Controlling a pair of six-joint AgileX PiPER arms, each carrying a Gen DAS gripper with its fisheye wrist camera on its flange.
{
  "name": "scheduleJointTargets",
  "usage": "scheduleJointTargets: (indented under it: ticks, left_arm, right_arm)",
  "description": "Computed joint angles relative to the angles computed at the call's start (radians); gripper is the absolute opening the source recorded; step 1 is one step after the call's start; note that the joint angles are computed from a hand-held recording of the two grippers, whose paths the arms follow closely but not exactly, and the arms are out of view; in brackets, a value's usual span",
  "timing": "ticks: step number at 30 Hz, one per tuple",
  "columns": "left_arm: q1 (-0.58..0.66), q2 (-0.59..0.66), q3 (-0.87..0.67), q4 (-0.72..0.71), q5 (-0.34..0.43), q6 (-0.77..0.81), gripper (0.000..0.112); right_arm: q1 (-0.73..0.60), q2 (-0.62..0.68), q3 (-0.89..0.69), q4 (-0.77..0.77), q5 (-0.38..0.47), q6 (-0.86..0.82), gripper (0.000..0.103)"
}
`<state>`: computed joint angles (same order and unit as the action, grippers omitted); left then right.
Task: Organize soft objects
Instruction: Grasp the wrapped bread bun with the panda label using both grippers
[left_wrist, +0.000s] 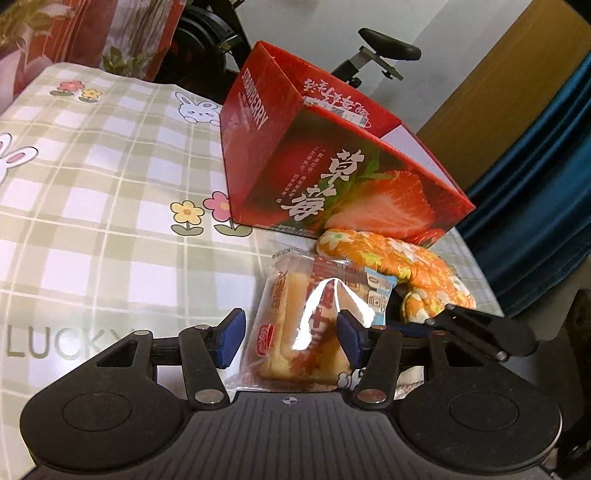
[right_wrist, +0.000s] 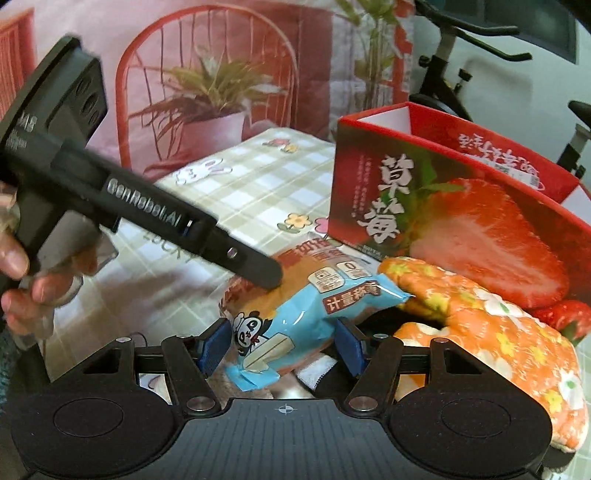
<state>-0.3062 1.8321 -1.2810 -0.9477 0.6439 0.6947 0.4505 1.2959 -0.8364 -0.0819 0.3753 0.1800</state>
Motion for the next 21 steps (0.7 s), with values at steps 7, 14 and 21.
scheduleJointTargets:
  ticks: [7, 14, 21]
  left_arm:
    - [0.007, 0.035, -0.029, -0.055, 0.046, 0.057, 0.056]
    - [0.011, 0.018, -0.006, -0.079, 0.034, 0.098, 0.052]
    - [0.025, -0.059, 0.025, -0.114, 0.025, 0.137, 0.047]
  right_arm:
    - [-0.011, 0.038, -0.011, 0.004, -0.019, -0.023, 0.062]
    - [-0.018, 0.061, -0.020, -0.001, -0.036, -0.046, 0.063]
    - [-0.015, 0.036, -0.041, -0.001, -0.023, -0.065, 0.060]
